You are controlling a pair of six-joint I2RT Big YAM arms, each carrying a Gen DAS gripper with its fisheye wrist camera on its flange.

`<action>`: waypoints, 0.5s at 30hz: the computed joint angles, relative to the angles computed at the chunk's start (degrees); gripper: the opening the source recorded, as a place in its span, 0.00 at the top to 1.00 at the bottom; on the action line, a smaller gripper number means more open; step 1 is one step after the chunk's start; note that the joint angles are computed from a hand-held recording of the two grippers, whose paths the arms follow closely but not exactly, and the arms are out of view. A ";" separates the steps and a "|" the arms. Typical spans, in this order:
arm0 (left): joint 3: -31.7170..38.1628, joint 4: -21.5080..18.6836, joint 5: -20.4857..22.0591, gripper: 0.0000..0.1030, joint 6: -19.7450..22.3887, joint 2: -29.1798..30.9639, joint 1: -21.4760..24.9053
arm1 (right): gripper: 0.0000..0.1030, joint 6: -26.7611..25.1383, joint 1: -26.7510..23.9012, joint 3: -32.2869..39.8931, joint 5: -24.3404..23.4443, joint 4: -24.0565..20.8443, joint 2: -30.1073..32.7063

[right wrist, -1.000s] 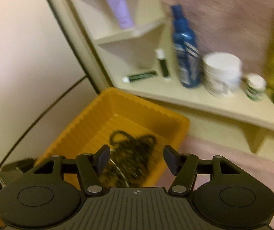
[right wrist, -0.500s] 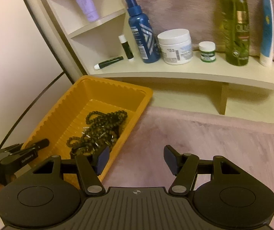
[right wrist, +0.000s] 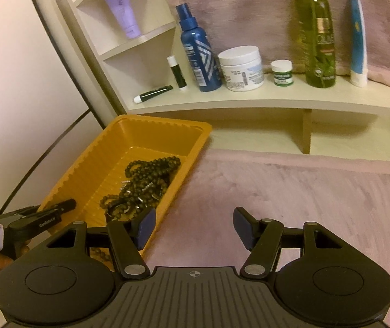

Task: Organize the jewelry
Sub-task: 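Set the orange tray down on the towel and release it with the left gripper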

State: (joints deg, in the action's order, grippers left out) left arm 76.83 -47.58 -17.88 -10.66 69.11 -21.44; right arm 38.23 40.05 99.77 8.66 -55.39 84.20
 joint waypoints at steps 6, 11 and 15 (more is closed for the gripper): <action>0.16 0.11 1.32 0.82 -1.26 1.05 0.65 | 0.39 1.88 0.92 -1.36 2.85 -0.66 -1.35; 0.95 -0.90 3.30 0.73 -1.90 2.28 1.31 | 0.39 2.79 1.57 -2.27 4.85 -1.00 -2.23; 1.74 -2.20 4.80 0.59 -3.23 3.11 1.52 | 0.39 3.56 1.98 -3.08 6.23 -1.26 -2.90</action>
State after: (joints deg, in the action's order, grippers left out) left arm 78.57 -49.78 -13.08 -13.90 72.21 -19.92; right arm 41.79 42.03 96.69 14.89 -56.65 81.29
